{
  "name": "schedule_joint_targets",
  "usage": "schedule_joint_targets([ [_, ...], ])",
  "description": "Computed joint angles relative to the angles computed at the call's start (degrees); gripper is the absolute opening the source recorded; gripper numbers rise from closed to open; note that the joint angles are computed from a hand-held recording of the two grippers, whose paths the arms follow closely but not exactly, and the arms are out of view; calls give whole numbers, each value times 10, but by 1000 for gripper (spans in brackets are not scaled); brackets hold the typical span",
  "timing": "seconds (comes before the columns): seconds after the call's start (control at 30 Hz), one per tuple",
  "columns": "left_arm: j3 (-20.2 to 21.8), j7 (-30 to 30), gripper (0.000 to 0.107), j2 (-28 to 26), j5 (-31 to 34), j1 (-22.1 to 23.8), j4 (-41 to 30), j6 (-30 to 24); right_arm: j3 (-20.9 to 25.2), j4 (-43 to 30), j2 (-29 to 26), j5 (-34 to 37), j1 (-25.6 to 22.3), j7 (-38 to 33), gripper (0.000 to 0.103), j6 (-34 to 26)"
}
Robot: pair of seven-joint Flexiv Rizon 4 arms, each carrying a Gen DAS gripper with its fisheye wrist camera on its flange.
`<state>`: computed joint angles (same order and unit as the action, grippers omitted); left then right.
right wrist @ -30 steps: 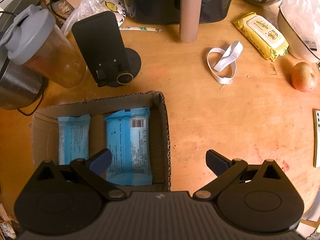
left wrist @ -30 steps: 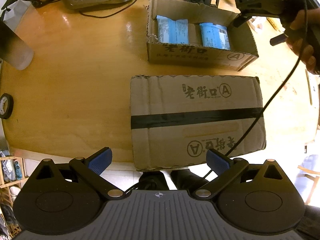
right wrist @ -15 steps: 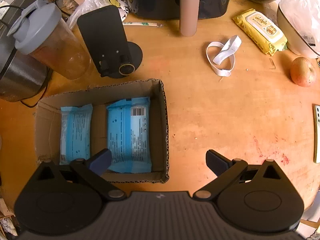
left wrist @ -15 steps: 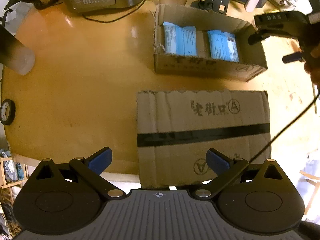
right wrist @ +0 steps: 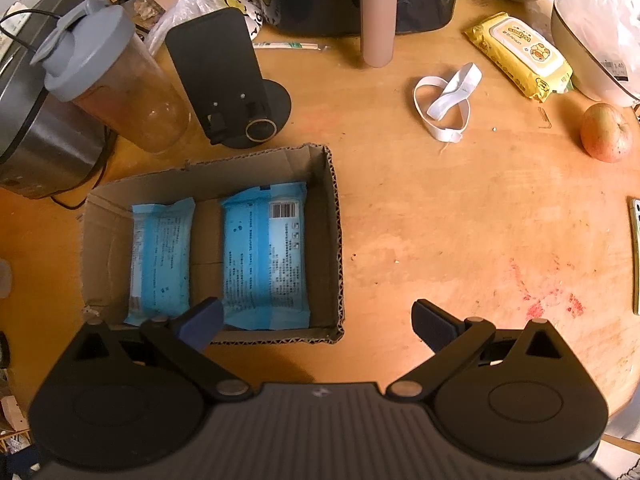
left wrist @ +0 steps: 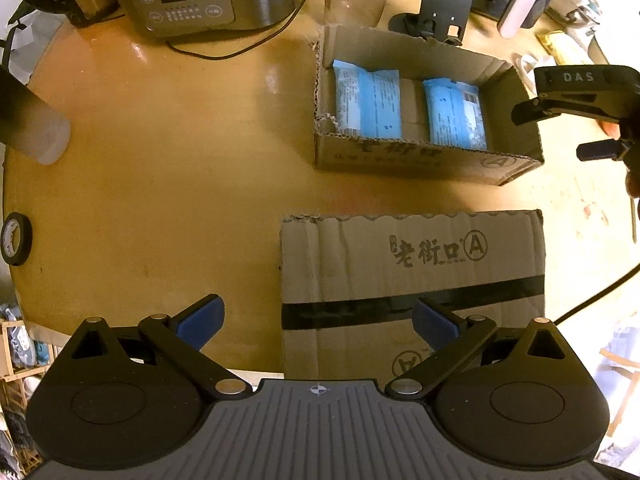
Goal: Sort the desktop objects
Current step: 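Raise the open right tool up and away from the box, then bring both open grippers to opposite sides of the black-taped cardboard box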
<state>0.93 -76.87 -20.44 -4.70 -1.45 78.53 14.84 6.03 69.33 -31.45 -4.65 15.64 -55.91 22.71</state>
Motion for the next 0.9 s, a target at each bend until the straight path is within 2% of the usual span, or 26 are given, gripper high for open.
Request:
schedule_joint_targets([
  [0.3,-1,4,103,-2,0,0,-2,-1,4,18,13,4,0,-2,103,10],
  [0.9,0,7,103,-1,0,1,1,-3,21,104,77,25,4,-6,103,15],
])
